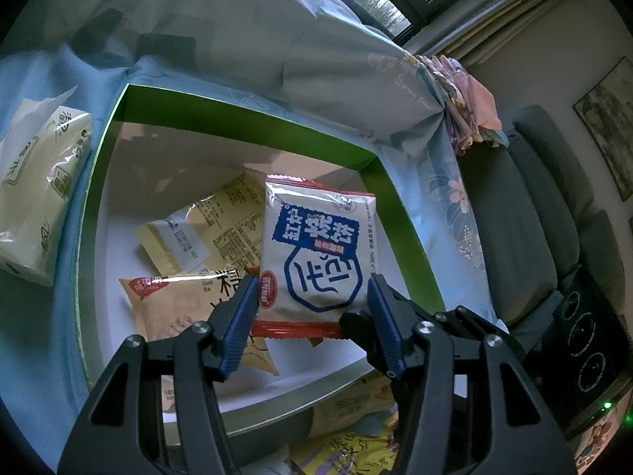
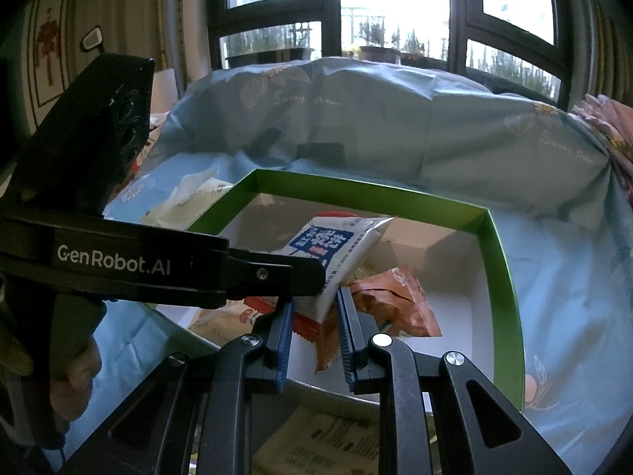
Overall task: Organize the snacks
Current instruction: 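Lower the white bag into the green box and open the left gripper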
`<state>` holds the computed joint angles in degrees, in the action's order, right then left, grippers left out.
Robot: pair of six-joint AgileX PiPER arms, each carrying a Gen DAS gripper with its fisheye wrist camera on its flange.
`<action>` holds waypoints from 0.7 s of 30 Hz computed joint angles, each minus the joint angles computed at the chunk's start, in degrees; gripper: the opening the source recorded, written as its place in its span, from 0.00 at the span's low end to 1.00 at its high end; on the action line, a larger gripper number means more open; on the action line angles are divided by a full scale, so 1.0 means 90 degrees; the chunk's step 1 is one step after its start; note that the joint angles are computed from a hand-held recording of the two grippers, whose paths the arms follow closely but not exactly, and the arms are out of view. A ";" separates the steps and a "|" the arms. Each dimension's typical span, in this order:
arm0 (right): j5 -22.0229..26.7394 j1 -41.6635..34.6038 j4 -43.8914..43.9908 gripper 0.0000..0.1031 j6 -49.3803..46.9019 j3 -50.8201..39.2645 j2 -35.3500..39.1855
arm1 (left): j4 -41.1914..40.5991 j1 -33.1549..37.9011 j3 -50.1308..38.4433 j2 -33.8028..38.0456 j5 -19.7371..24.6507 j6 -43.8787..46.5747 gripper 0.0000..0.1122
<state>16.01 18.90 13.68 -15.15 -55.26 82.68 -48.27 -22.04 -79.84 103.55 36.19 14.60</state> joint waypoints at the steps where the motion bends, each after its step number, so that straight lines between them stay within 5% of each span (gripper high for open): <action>1: 0.0007 0.0010 -0.0051 0.22 0.0064 -0.0001 0.0001 | 0.0001 0.0001 0.0000 0.0006 -0.0004 0.0007 0.50; 21: 0.0228 -0.0011 -0.0170 0.25 0.0201 -0.0032 -0.0115 | -0.0125 -0.0006 0.0126 -0.0080 -0.0073 0.0139 0.52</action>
<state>18.06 18.80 12.15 -13.34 -55.55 81.65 -49.39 -22.10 -78.70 102.82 35.54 15.85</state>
